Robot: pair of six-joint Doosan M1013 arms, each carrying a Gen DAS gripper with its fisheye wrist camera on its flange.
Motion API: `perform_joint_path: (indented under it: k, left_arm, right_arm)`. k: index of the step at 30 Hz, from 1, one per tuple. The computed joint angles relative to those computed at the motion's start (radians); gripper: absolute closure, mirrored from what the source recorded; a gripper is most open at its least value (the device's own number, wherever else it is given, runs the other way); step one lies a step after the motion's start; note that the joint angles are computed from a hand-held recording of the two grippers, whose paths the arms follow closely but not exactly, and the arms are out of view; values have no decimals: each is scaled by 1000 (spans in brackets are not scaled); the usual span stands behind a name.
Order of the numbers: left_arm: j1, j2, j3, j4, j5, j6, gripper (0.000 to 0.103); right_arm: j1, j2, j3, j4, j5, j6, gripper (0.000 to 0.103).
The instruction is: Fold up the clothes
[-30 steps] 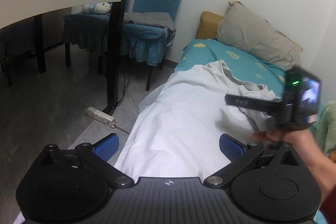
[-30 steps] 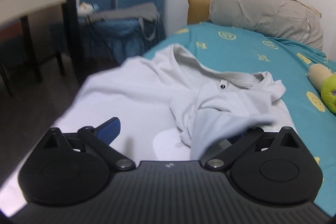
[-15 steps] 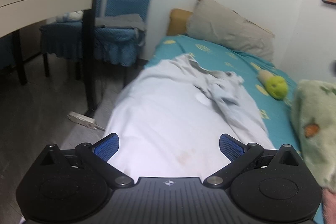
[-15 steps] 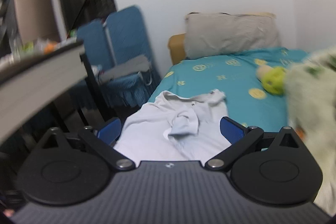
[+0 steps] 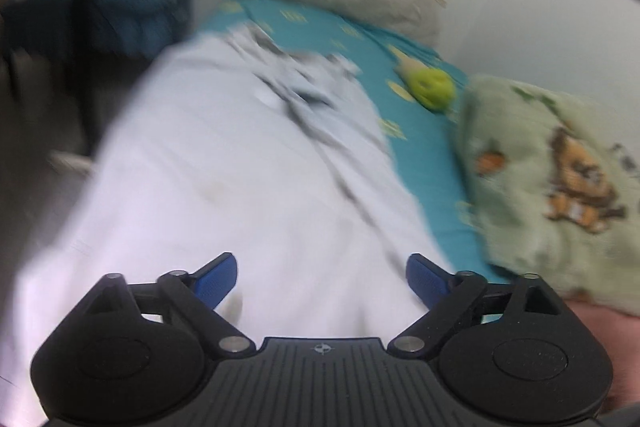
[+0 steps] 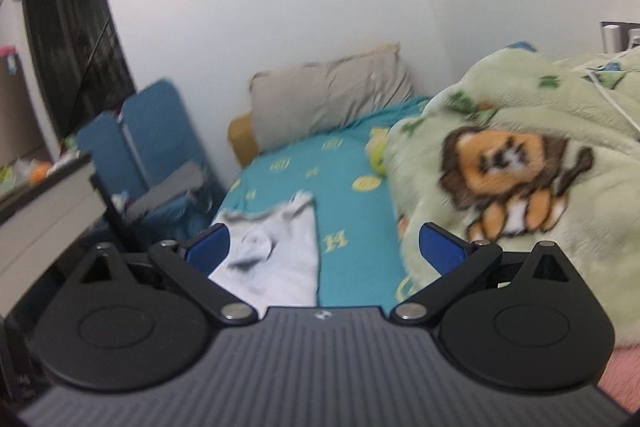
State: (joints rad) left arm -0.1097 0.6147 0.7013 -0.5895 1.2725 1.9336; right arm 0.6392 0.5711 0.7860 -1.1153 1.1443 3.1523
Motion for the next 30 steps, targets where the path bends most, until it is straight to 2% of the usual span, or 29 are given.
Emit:
perform_joint_path:
  k: [6, 9, 11, 12, 13, 14, 16, 21, 23, 28, 30]
  left_arm:
    - [-57, 4, 28, -45, 108, -24, 31]
    - [-84, 14, 41, -58, 156, -28, 47]
    - [-98, 18, 50, -62, 163, -10, 67]
    - [-104, 18, 58, -66, 164, -1, 73]
    - [-105, 20, 59, -76, 168, 2, 88]
    - [-107, 22, 61, -87, 171, 5, 96]
    - [-102, 27, 53, -99, 178, 12, 102]
    - [-67, 62, -21, -143, 262, -40, 102]
    - [-57, 72, -55, -98, 277, -50, 102]
    - [-57, 75, -67, 73, 256, -1, 101]
    - [-55, 64, -46, 81, 232, 19, 100]
  right_arm:
    - [-24, -50, 97, 18, -26, 118, 0]
    - [-31, -57, 112, 28, -40, 129, 0]
    - [-35, -59, 119, 38, -56, 129, 0]
    - [-38, -57, 117, 48, -58, 123, 0]
    - [-40, -55, 115, 58, -59, 116, 0]
    - [-42, -52, 110, 70, -58, 110, 0]
    - [-47, -52, 111, 87, -65, 108, 0]
    - [-51, -57, 119, 101, -77, 116, 0]
    - [-52, -55, 117, 107, -80, 112, 0]
    - [-53, -39, 87, 140, -65, 56, 0]
    - [-53, -34, 77, 150, -58, 41, 0]
